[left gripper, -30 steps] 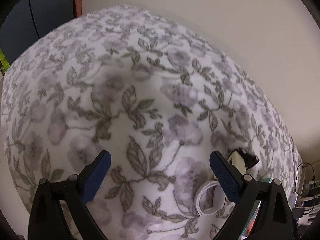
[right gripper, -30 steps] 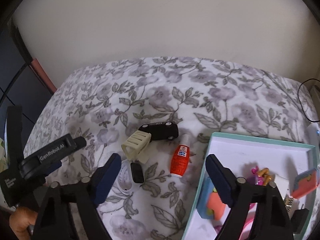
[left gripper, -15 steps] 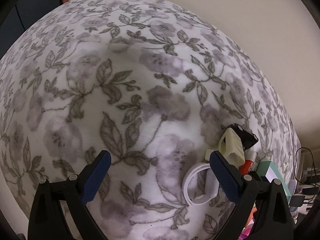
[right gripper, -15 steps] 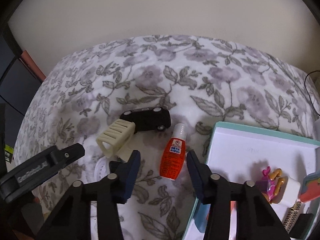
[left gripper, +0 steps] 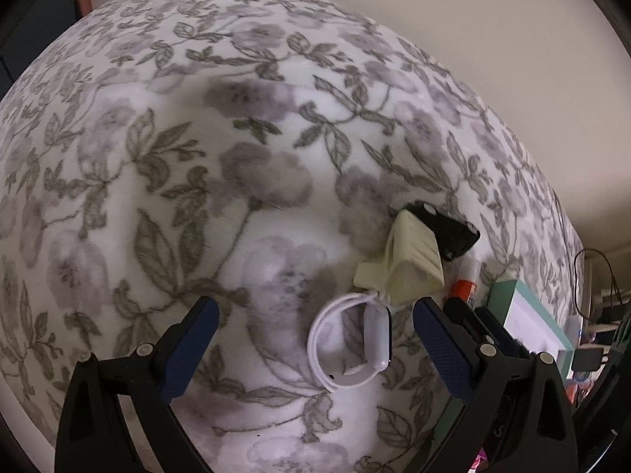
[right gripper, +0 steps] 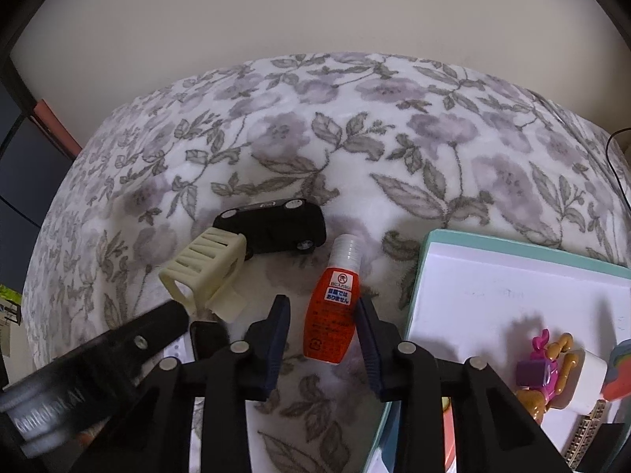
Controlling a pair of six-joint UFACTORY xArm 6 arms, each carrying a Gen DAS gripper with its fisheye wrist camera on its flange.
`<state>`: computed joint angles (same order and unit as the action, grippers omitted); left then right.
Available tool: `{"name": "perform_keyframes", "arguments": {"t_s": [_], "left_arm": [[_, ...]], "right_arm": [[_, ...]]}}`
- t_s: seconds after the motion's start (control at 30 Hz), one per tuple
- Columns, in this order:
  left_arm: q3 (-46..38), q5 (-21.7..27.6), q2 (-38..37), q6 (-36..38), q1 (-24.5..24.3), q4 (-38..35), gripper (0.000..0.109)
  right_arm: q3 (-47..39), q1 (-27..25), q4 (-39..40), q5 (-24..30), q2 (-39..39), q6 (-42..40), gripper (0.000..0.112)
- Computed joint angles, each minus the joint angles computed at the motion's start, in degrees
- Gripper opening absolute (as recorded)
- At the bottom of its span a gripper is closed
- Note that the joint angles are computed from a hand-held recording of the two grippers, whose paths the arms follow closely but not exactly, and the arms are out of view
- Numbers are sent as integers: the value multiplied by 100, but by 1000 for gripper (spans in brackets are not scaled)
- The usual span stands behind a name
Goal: Organize rigid objects
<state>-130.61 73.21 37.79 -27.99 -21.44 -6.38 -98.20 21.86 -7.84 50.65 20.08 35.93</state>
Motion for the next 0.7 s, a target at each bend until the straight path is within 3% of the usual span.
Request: {"name": "perform_keyframes", "arguments": {"t_s": [0.23,0.7], "left_arm": [[246,-40,-99,14,30,-141,95],[391,-176,-138,290,12,-587,56]], "right_arm": [[-60,20,-167,69,108,16,34],[-160,164,-643,184,235,-17,31]]}}
